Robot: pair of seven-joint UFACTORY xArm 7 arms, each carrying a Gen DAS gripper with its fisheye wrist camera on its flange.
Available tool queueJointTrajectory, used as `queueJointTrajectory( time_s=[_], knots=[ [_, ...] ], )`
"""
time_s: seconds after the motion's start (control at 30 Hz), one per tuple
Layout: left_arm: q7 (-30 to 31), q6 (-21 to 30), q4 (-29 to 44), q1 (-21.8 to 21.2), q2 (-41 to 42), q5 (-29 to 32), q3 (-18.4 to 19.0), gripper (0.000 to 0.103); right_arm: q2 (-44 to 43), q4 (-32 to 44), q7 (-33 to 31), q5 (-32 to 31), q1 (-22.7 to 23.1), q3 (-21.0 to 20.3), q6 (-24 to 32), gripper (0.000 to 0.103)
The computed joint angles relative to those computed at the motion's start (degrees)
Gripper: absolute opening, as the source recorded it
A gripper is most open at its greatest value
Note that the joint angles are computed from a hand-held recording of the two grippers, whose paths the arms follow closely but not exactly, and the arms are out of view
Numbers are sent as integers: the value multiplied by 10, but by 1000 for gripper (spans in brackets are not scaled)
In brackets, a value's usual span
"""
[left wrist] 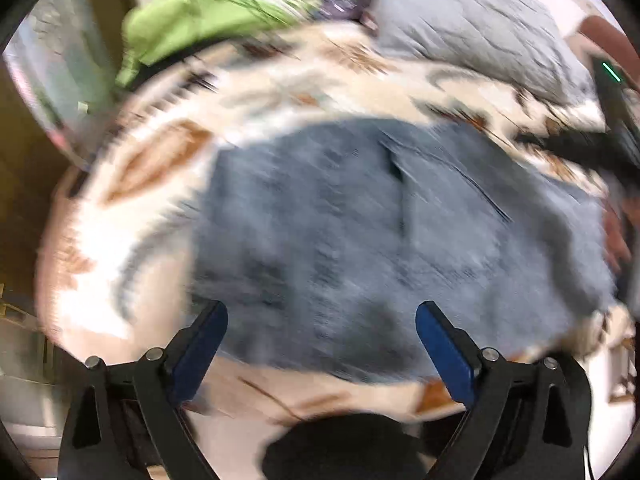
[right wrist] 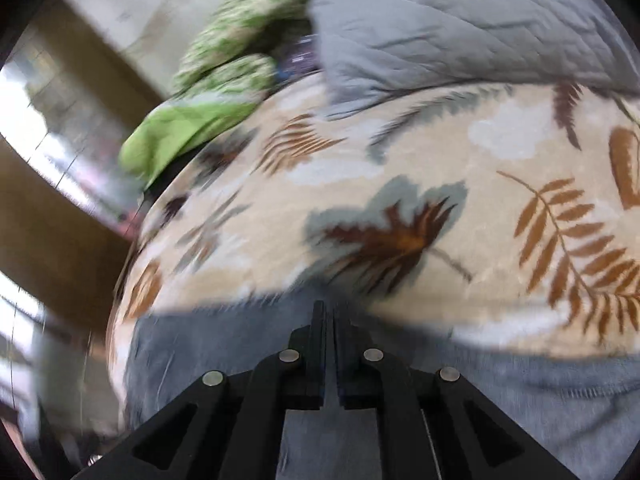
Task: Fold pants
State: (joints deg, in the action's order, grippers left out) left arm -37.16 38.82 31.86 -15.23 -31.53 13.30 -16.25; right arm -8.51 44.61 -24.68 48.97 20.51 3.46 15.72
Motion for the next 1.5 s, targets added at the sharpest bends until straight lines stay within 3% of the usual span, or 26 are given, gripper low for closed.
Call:
queueJointTrajectory(
  time_s=[0.1, 0.17, 0.2, 0.27, 0.33, 0.4, 0.53, 0.67, 0.7, 0.73, 0.77, 0.87, 0.93, 1.03, 1.17, 1.23, 1.37, 1.43, 1.5],
  knots=[
    [9, 17, 5, 18, 31, 2, 16, 96, -72, -86, 67, -114, -24, 17, 11, 6],
    [25, 18, -8, 19, 54, -6, 33, 96, -109, -148, 141, -206, -66, 41, 3, 6],
    [42, 0, -22, 10, 54, -30, 53, 96, -127, -181, 151, -222, -53, 17, -6, 6],
    [45, -3, -30, 10, 45, -50, 61, 96, -202, -260, 111, -183, -11, -56, -36, 4],
    [34, 17, -19, 21, 38, -34, 43, 96, -287, -325, 98, -192, -57, -57, -23, 4],
    [7, 38, 2, 33, 29, 8, 9, 95, -370, -361, 123, -233, -118, -63, 41, 4],
    [-7, 30, 47, 17, 50, 46, -22, 95, -526, -414, 153, -283, -174, -75, 103, 4],
    [-12, 27, 105, -7, 141, 100, -47, 95, -565, -445, 189, -344, -212, -41, 116, 4],
    [-33, 43, 124, -13, 176, 142, -48, 95, -573, -459, 177, -356, -226, -62, 120, 4],
    [-48, 64, 137, 1, 198, 160, -66, 95, -572, -470, 149, -359, -234, -107, 115, 3],
    [-51, 61, 138, 2, 210, 154, -61, 96, -594, -480, 109, -349, -244, -159, 120, 2],
    [-29, 4, 115, -17, 210, 69, 7, 101, -635, -484, 41, -340, -324, -236, 179, 1],
    [-25, 13, 122, -24, 210, 62, 17, 101, -649, -484, 43, -348, -366, -215, 202, 1],
    [-71, 67, 150, -38, 220, 111, -4, 100, -683, -477, 53, -342, -404, -198, 240, 4],
    [-66, 55, 155, -65, 200, 109, -3, 100, -736, -462, 37, -326, -474, -251, 302, 4],
    [-64, 41, 153, -72, 193, 118, -9, 100, -729, -445, 19, -311, -510, -302, 333, 4],
    [-68, 61, 183, -86, 226, 133, -26, 100, -709, -430, -9, -270, -522, -332, 347, 4],
    [-74, 70, 206, -93, 264, 143, -22, 100, -689, -436, -3, -248, -496, -302, 315, 3],
    [-89, 88, 217, -105, 282, 160, -16, 100, -674, -443, -8, -236, -480, -299, 300, 3]
  ],
)
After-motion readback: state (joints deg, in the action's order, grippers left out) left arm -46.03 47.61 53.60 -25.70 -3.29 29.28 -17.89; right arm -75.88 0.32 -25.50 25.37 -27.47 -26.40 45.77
